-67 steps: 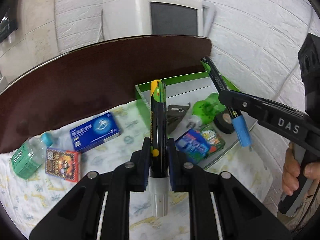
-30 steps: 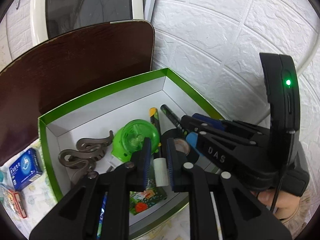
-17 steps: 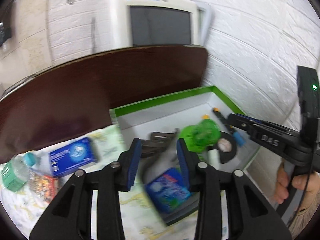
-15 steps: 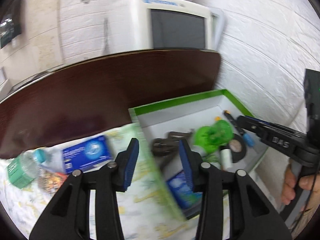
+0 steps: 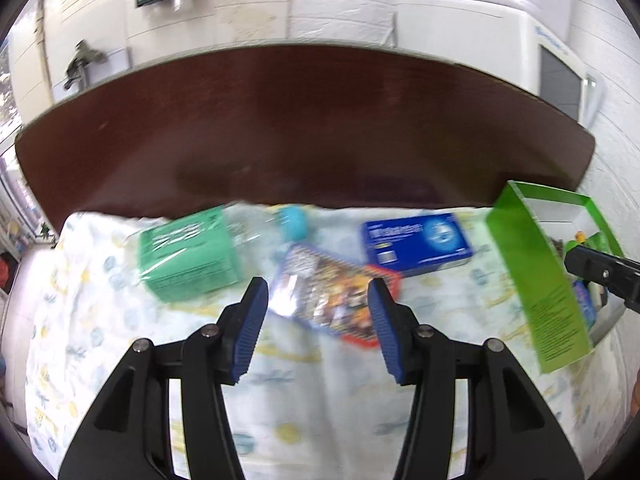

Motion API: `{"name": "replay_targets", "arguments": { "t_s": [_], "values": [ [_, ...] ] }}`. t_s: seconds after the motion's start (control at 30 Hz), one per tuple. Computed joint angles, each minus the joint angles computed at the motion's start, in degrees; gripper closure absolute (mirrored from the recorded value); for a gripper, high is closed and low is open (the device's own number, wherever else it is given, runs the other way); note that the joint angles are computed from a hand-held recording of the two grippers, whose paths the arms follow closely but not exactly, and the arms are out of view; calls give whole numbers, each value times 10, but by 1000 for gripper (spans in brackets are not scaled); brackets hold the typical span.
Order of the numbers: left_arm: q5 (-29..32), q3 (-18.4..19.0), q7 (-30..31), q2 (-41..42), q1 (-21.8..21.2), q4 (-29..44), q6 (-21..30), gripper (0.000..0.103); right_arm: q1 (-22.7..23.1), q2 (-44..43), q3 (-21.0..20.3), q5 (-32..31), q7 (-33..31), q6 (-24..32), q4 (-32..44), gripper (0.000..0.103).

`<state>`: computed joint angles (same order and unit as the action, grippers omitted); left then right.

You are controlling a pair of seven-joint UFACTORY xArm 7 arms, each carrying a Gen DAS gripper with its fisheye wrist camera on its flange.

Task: Organize rigid objects
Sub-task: 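Move the right tool to the red-and-blue card box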

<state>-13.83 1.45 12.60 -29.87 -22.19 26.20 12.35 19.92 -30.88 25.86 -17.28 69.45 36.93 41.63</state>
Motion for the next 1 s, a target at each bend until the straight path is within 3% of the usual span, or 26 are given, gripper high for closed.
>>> {"name": "replay_targets", "arguments": {
  "t_s": [0.17,0.4,0.6,0.87,1.0],
  "values": [
    [-36,74,63,9,-24,-4,6,52,10,118,16,-18,0,-9,73,85],
    [-111,121,172,31,-68,1,2,49,61,221,-14,-35,10,-3,136,85],
    [-181,125,235,58,-77,20,10,49,99,264,-54,-23,18,-5,156,84],
    [-291,126,331,78,-80,44,32,49,114,291,-80,-28,62,-33,164,83],
    [-325,110,366,92,-66,57,47,49,115,292,-88,-31,81,-55,156,69]
  ]
}}
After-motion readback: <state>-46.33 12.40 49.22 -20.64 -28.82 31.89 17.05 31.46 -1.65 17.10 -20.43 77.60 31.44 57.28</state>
